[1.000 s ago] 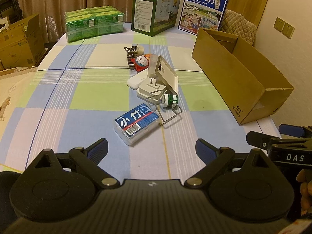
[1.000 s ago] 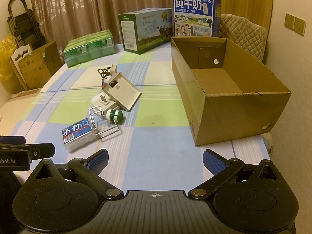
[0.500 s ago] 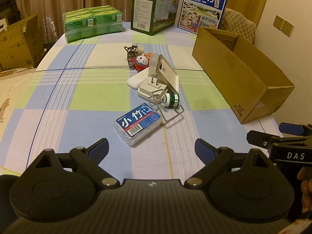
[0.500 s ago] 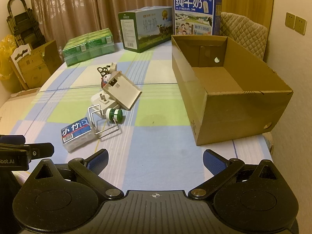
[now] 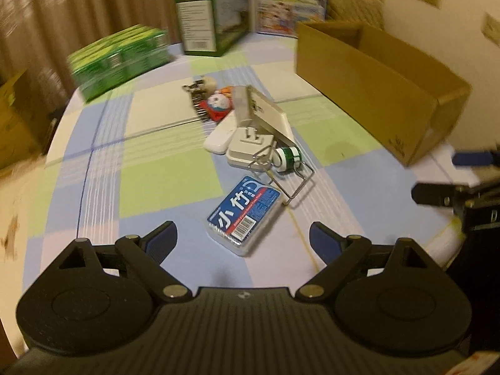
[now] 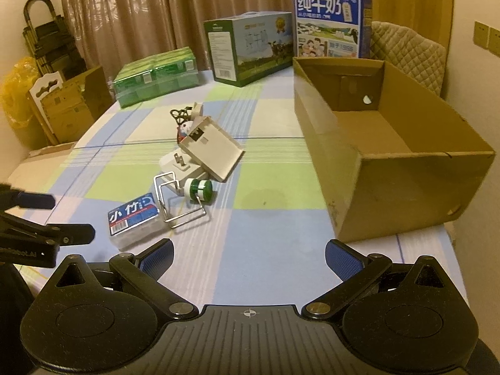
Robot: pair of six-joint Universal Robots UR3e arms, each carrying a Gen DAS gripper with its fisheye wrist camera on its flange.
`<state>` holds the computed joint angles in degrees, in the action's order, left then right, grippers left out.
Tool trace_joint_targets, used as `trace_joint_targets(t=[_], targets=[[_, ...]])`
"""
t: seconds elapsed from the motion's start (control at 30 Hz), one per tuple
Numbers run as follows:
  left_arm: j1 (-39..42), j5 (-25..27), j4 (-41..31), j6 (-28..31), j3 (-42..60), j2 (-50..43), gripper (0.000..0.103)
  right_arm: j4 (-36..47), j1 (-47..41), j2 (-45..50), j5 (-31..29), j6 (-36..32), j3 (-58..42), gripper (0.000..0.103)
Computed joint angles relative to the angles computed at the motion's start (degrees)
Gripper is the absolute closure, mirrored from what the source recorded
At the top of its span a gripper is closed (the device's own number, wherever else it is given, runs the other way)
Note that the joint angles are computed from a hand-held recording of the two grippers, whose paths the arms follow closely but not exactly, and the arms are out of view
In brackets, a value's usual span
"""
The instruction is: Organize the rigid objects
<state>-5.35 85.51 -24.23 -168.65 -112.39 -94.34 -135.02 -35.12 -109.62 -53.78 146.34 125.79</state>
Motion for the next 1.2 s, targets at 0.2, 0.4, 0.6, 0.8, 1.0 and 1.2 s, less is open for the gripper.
trace_joint_targets(t=[0.2,0.4,0.6,0.8,1.0,1.2], targets=[[3.83,-7.88,-5.94,13.3,6.61,-5.86,0.014,-2.02,1.66,4.33,1.47,-1.07,-1.14,0.002],[3.28,-6.83,-7.02,24.09,12.71,-14.01,0.018,-9.27,5.49,10.97,-0.19,0.71,-2.42,0.003],[3.7,-8.27,-8.72,28.13,17.37,-20.3,0.029,-15.87,9.16,18.41,-1.52,2.16,-4.23,0.003],[3.98,-8.66,-7.36,28.29,18.88,-23.75,0.048,-20.88,12.77,25.72,-2.4,3.25,-6.84,0.003],[5.9,-9.51,-9.69,28.75,18.92,-22.77,0.048,-24.83,16.34,31.04,-3.24,2.83,-9.19,0.006],[9.28,-9.89,-8.51,23.87,18.06,-21.73,0.049,-28.29,20.51,37.68,-4.2,2.88,-13.03,0.014]])
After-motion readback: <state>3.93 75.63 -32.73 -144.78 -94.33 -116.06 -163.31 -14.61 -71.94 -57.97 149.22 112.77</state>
